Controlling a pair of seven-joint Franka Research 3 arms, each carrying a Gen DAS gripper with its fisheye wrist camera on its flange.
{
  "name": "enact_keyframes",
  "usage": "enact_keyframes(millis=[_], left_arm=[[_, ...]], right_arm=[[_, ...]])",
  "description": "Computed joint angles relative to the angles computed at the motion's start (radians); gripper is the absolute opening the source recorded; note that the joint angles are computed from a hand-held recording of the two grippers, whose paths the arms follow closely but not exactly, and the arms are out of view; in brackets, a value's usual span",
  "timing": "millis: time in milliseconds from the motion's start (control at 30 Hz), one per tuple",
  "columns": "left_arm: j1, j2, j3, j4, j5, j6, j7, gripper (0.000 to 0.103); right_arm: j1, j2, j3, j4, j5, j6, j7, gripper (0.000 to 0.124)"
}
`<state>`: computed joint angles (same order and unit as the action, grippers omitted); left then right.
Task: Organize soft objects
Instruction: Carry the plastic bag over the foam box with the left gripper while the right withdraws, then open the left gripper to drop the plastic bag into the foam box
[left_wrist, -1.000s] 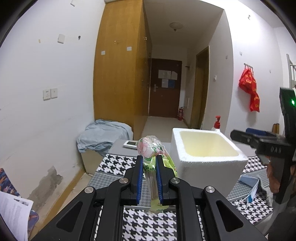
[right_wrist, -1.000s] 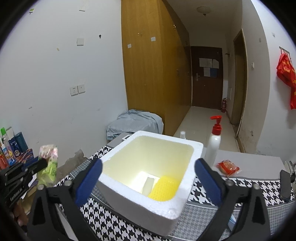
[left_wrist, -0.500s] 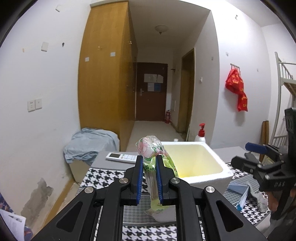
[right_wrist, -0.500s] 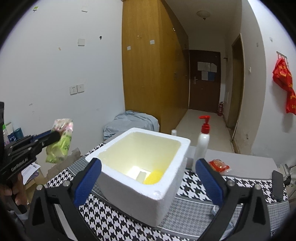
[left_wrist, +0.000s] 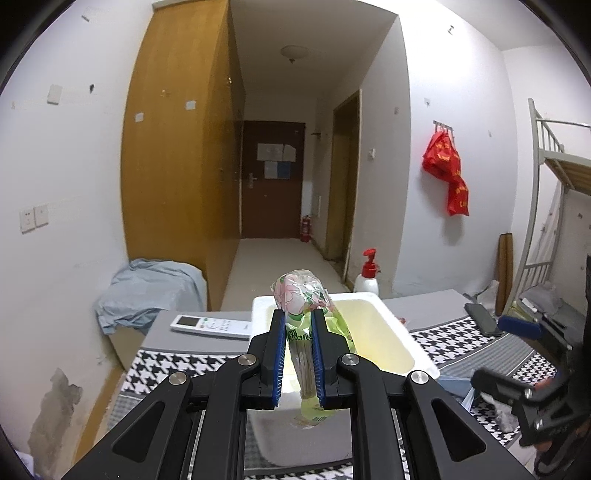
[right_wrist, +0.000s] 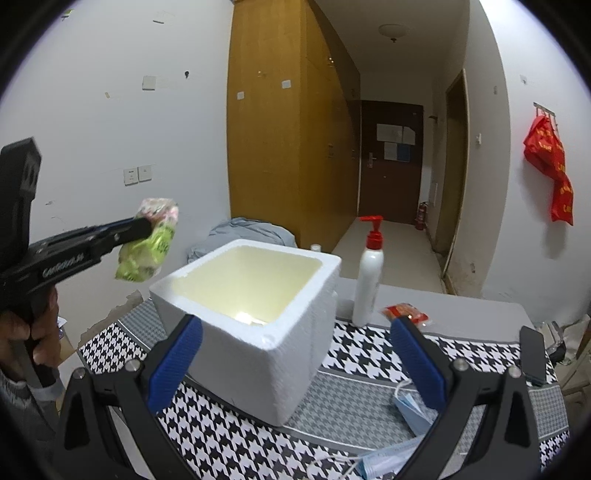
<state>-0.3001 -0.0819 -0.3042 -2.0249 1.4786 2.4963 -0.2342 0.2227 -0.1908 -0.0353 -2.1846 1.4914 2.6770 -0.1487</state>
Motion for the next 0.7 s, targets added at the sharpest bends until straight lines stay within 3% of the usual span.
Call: enact_keyframes(millis=[700], left_arm=[[-0.028,0.163,0.066,0.163,-0.04,0.144,0.114,0.015]], right_arm=[[-0.019,-0.039,-0.003,-0.087,0.082,0.122,-0.063,0.103]])
